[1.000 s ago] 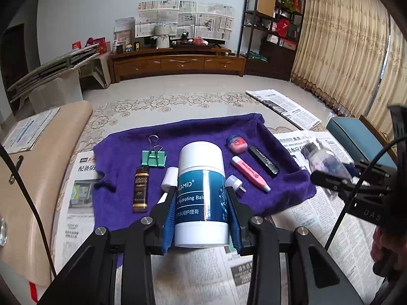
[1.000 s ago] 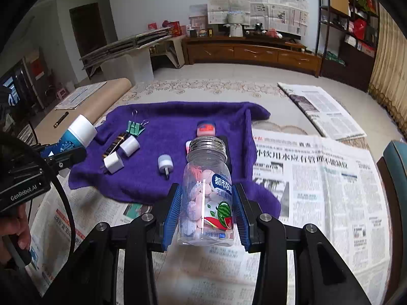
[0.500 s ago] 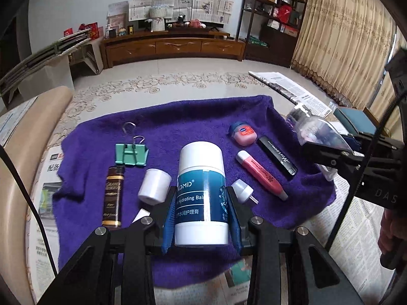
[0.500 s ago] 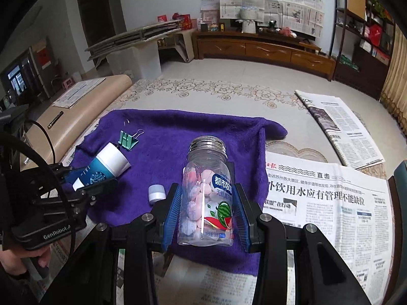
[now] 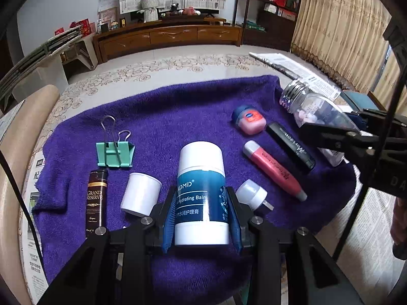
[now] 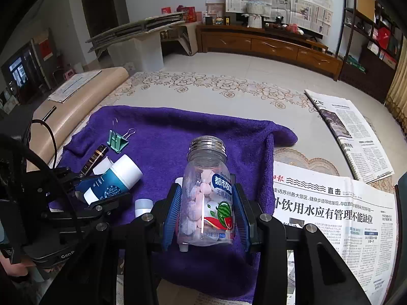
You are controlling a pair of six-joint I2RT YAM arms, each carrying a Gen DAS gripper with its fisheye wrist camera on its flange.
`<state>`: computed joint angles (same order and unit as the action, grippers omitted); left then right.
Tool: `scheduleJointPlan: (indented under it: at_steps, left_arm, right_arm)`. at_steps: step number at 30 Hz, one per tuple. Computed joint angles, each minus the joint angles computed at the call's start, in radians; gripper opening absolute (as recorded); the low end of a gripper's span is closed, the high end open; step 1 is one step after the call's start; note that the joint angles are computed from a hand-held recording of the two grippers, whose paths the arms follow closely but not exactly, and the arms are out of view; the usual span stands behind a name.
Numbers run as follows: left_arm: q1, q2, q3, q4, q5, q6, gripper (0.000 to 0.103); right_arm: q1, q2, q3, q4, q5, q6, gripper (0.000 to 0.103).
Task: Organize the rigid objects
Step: 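Carry the balm tube onto the towel and open the left tool while the right tool carries the bottle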
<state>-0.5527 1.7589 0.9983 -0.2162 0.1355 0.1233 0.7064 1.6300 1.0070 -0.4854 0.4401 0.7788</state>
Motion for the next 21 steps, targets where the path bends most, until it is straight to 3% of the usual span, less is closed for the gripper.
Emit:
scheduleJointPlan:
  at_steps: [14, 18, 21]
  left_arm:
    - [-0.02, 0.01, 0.003, -0.006, -0.051, 0.05, 0.036]
    - [-0.014, 0.009, 0.003, -0.009, -0.064, 0.036, 0.062]
    - [-0.008, -0.008, -0.024, 0.007, -0.049, 0.051, 0.063]
  right_arm:
    - [-0.008, -0.013, -0.028, 0.012, -0.015, -0.016, 0.041]
    - [-0.025, -0.01, -0.024, 0.021, -0.031, -0.03, 0.041]
    - [-0.041, -0.004, -0.015, 0.041, -0.052, -0.043, 0.041]
